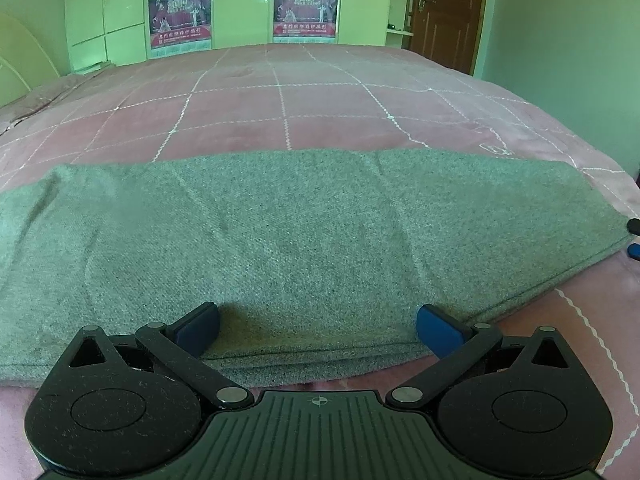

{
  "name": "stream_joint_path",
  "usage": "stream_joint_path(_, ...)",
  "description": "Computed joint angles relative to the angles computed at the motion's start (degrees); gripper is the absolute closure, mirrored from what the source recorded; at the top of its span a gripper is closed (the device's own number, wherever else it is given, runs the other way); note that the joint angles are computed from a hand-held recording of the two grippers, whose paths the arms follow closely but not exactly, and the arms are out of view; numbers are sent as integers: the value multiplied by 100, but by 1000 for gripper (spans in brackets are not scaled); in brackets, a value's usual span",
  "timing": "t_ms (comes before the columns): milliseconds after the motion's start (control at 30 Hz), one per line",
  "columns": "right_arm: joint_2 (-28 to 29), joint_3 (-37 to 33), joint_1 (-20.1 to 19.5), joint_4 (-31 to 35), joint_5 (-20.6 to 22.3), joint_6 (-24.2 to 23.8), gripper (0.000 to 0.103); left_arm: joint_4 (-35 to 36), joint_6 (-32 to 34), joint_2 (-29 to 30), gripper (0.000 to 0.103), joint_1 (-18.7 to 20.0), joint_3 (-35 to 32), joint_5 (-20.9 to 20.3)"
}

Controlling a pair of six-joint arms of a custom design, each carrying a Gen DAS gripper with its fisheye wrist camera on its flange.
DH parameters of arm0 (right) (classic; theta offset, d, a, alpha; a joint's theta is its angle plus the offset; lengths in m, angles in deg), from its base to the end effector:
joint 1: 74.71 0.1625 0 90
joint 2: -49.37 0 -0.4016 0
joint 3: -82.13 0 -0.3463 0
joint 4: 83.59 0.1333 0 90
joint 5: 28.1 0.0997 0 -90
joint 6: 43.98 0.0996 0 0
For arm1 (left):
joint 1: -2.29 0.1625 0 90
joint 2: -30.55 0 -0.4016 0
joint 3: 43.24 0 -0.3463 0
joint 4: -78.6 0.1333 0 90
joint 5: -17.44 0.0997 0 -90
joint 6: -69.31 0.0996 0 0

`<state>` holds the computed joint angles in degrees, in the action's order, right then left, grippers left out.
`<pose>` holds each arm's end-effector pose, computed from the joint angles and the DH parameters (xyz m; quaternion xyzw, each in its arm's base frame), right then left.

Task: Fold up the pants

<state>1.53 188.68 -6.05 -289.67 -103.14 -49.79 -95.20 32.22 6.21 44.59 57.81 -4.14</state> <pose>-0.0645 -0.6020 0.1963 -0.0556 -0.8703 0.4894 0.0007 -0.2540 -0.5366 -0.0331 0.0417 0.8251 -0.4161 0.3799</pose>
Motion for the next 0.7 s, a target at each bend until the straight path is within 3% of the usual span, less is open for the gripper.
stream_joint_path(67, 21, -58, 2, 28, 66, -184, 89, -155, 120, 36, 0, 17, 0, 18)
stream_joint_path(167, 68, -336, 112, 572, -194, -23, 88, -186, 135, 43, 0, 21, -6, 9)
stream_joint_path(200, 101, -374, 161, 536, -332, -106, 94, -177, 130, 41, 0, 22, -10, 5)
stream_joint_path(400, 12, -237, 478, 131, -364, -1111, 102, -323, 200, 91, 0, 0, 9, 62)
stream_joint_path(533, -127, -204, 618, 68, 2, -1549, 103, -431, 245, 131, 0, -10, 15, 85)
stream_joint_path(600, -104, -215, 499, -38, 560, -1334, 103, -467, 258, 144, 0, -11, 12, 90)
stream_joint_path(633, -30, -286, 466, -81, 577, -1276, 103, -509, 266, 154, 0, -17, 20, 98)
stream_joint_path(700, 106, -633, 325, 551, -64, -441, 103, -507, 268, 159, 0, -26, 28, 109)
